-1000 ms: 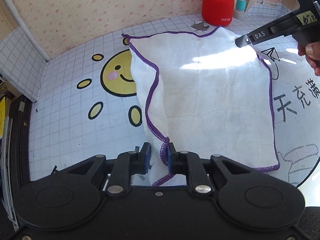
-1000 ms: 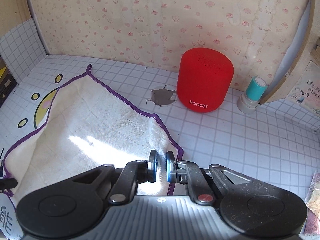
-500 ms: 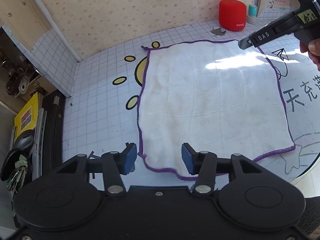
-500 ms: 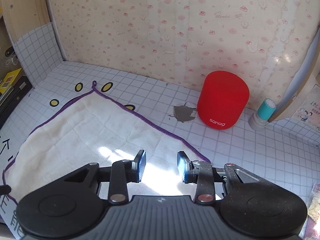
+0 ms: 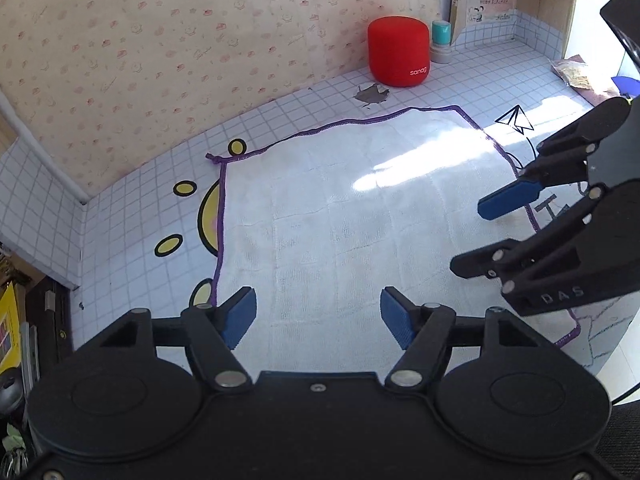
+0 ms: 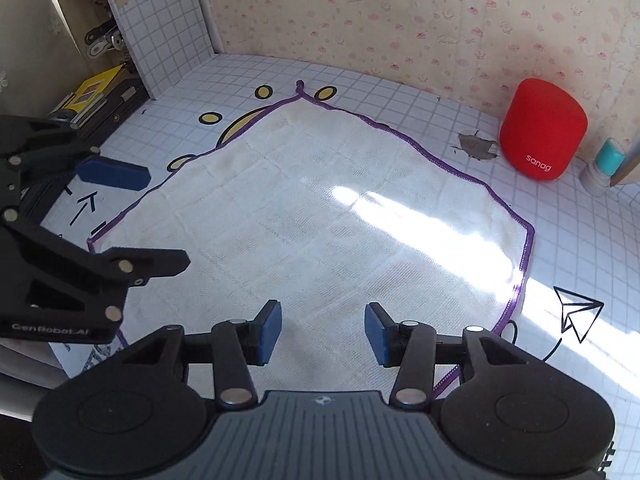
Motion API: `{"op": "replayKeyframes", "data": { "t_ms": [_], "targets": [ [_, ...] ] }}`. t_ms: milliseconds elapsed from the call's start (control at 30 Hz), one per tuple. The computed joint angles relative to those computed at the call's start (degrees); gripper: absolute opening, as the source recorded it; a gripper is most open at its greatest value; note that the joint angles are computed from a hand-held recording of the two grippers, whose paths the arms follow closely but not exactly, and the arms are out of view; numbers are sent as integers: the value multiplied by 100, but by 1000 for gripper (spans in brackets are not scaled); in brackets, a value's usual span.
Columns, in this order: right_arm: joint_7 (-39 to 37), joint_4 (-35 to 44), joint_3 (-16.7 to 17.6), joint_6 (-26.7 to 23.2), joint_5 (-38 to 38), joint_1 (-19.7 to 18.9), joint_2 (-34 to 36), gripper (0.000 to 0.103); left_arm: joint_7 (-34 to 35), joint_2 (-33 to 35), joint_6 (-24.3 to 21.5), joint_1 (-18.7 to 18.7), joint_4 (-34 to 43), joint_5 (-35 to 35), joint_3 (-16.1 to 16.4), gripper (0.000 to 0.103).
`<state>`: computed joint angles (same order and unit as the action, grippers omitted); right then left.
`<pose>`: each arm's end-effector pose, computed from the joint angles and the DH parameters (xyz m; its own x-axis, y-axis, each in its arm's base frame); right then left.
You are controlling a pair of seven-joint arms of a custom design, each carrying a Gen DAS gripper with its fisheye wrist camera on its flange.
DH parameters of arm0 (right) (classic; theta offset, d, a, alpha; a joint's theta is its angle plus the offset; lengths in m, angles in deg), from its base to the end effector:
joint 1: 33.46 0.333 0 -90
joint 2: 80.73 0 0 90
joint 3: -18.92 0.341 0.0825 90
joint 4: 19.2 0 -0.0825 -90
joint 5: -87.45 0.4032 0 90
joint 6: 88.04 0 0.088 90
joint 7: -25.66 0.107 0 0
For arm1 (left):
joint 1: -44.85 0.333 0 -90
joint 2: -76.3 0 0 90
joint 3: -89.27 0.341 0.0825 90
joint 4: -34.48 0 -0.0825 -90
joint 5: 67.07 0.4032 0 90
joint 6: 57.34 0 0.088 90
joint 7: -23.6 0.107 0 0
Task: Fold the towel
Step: 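Release the towel from both grippers and lay it flat on the floor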
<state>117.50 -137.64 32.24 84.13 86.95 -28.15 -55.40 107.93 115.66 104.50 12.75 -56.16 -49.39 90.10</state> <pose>0.6226 0.2007 0.2843 0.2769 -0.9547 -0.1088 -0.8557 -0.1934 -0.4800 0.6504 -0.4155 0.3020 -0.6053 -0.7725 -0.1918 -0.6099 0.6049 -0.5120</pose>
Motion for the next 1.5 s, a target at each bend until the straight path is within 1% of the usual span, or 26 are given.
{"op": "replayKeyframes", "data": {
  "t_ms": [67, 100, 133, 200, 233, 267, 333, 400, 467, 533, 600, 733, 767, 867, 933, 967, 1100, 1167, 1233, 1300, 1400, 1500],
  "targets": [
    [121, -143, -108, 7, -57, 122, -124, 53, 119, 133, -8, 51, 167, -14, -46, 70],
    [168, -214, -130, 8, -70, 156, -181, 54, 184, 203, -13, 77, 253, -38, -76, 70],
    [197, -280, -123, 2, -67, 168, -232, 55, 343, 286, -14, 162, 351, -98, -184, 70],
    [266, -362, -161, -54, -103, 246, -308, 57, 524, 413, -3, 202, 489, -179, -243, 70],
    [294, -392, -184, -69, -128, 290, -327, 60, 628, 505, -39, 215, 599, -221, -272, 70],
    [354, -412, -248, -83, -181, 373, -337, 63, 708, 557, -62, 220, 661, -262, -287, 70],
    [590, -384, -495, -191, -392, 654, -315, 64, 793, 700, -129, 153, 834, -277, -219, 71],
    [697, -351, -610, -258, -577, 798, -271, 65, 934, 791, -240, 189, 957, -362, -280, 72],
    [968, -424, -863, -91, -858, 1044, -280, 67, 966, 798, -249, 203, 954, -446, -296, 72],
    [1027, -462, -762, -51, -841, 931, -292, 67, 979, 794, -253, 211, 941, -520, -304, 72],
    [1022, -505, -717, -29, -892, 866, -318, 66, 883, 737, -262, 169, 860, -563, -247, 72],
    [811, -582, -498, -31, -823, 604, -385, 55, 395, 534, -104, -47, 498, -479, 43, 73],
    [700, -604, -413, -14, -776, 505, -397, 53, 286, 483, -105, -70, 419, -469, 73, 73],
    [423, -603, -265, -112, -641, 312, -425, 52, -118, 326, 2, -223, 148, -323, 251, 73],
    [307, -596, -259, -186, -563, 273, -440, 52, -415, 242, 49, -396, 0, -132, 440, 77],
    [231, -592, -251, -225, -520, 239, -447, 52, -543, 207, 21, -455, -48, -51, 498, 81],
    [92, -575, -342, -346, -414, 234, -470, 52, -655, 141, 11, -267, -138, -26, 286, 81],
    [10, -563, -365, -408, -371, 221, -479, 52, -694, 142, -28, -223, -123, -19, 237, 81],
    [-58, -510, -359, -581, -281, 199, -495, 52, -729, 146, -84, -218, -81, 25, 230, 81],
    [-104, -490, -358, -651, -162, 190, -526, 52, -762, 150, -35, -206, -67, 80, 224, 81],
    [-423, -543, -128, -461, 273, -57, -623, 53, -714, 218, 59, -150, 50, 89, 185, 81],
    [-361, -415, -277, -252, 283, 43, -577, 53, -635, 348, 14, -131, 284, 83, 177, 81]
  ]
}}
